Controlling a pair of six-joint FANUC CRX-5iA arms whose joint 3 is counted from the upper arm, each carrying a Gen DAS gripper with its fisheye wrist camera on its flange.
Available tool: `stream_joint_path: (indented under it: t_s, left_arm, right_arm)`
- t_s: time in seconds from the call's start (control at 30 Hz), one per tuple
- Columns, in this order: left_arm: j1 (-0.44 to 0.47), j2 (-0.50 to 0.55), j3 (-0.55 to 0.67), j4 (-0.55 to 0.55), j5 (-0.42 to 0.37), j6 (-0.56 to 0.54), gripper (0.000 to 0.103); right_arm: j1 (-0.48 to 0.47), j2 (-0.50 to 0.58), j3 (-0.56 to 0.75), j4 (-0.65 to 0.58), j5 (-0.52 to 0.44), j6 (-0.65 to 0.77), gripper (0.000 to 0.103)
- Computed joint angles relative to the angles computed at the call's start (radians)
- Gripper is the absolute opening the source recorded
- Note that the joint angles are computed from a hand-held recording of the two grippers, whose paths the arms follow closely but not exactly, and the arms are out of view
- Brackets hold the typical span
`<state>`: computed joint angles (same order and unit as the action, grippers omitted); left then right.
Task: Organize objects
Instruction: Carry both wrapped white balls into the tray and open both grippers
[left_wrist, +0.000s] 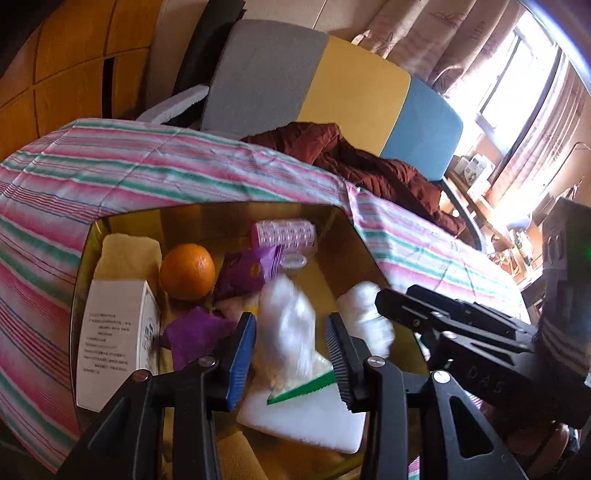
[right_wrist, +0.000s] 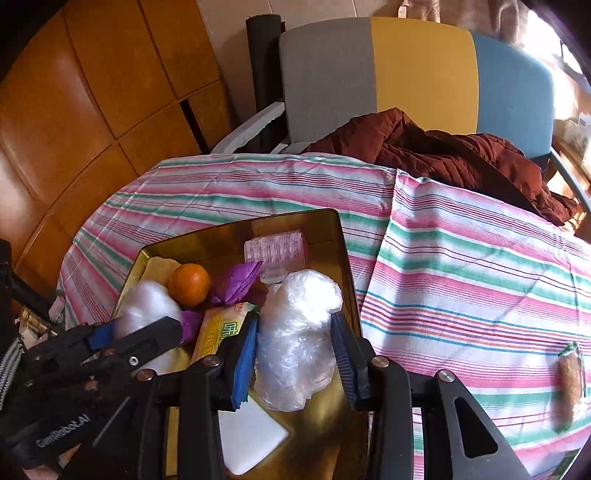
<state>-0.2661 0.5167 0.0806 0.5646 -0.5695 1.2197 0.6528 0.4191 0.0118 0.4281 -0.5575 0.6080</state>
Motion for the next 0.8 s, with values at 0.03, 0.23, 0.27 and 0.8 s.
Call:
stream_joint_path:
  t_s: [0.03, 0.23, 0.27, 0.8]
  left_arm:
    - [0.0, 0.005, 0.003, -0.002, -0.009, 0.003, 0.04]
    - [-0.001, -0.03, -0.066, 0.054, 0.031, -0.037, 0.04]
    - [0.0, -0.041, -0.084, 0.062, 0.034, -0.048, 0.04]
    - [0.018, -0.246, -0.311, -0.113, 0.177, 0.057, 0.04]
  right_arm:
    - [0.0, -0.002, -0.006, 0.002, 0.002, -0.004, 0.043]
    - [-0.007, -0.018, -0.047, 0.0, 0.032, -0.051, 0.068]
    - [-0.007, -0.026, -0.06, 0.004, 0.037, -0.066, 0.069]
    - [0.054, -0.141, -0.284, 0.344, 0.064, -0.414, 0.103]
